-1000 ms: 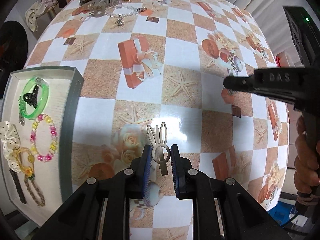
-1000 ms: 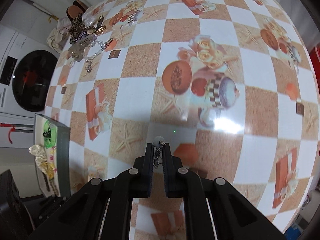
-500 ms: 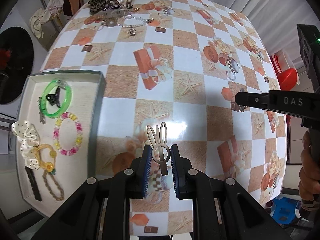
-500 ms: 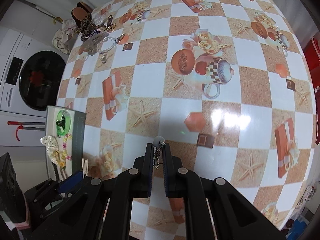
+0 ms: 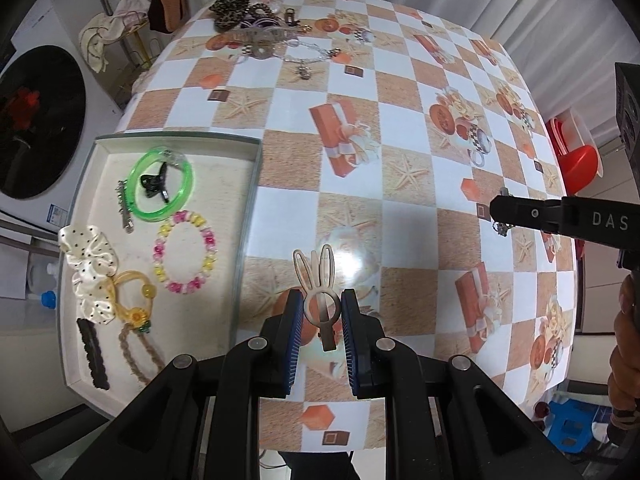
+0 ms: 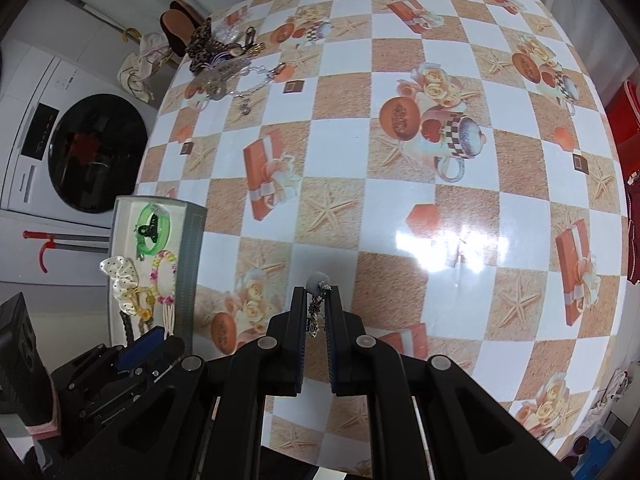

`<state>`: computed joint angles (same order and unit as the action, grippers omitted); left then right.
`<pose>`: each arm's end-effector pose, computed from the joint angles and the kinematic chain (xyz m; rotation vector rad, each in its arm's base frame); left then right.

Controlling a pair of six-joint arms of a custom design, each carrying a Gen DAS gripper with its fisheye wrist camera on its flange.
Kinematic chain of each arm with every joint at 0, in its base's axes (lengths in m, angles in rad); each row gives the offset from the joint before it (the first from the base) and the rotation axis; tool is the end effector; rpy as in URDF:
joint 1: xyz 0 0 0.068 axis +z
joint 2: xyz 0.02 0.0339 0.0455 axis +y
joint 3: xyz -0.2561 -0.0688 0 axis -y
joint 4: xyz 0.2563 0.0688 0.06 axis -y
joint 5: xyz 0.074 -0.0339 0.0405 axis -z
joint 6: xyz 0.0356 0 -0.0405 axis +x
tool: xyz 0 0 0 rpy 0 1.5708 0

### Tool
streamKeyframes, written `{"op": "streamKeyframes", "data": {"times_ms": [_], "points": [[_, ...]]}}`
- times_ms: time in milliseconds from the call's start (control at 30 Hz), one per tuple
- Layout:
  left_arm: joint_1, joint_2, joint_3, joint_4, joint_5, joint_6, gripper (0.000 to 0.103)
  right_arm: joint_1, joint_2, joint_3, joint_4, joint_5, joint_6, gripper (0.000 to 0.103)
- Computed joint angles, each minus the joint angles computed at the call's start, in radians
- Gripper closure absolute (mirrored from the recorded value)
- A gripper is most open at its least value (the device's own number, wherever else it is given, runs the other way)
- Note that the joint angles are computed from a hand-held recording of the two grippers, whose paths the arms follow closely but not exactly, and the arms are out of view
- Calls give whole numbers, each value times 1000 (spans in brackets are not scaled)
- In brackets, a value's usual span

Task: Organize jewelry
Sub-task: 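Carry the bunny clip and silver charm into the white tray and open both tools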

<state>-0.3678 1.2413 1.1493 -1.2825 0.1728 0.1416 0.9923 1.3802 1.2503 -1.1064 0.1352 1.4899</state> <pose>0.2023 -0.0845 0.2850 0.7683 2.8511 -0.2869 0.1512 0.2228 0.2880 0.7411 2.7833 0.3969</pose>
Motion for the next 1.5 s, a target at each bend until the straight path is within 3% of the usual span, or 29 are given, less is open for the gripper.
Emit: {"op": "streamKeyframes", "data": {"times_ms": [333,1000,1500], "points": [[161,-35,-5,-34,25,102,79,27,137,161,-24,-2,-40,94],[640,-2,-37,-49,27,383,79,43,556,639,-64,-68,-230,94],[694,51,-80,11,14,391,79,26,800,950,-143,-124,-356,94]]}}
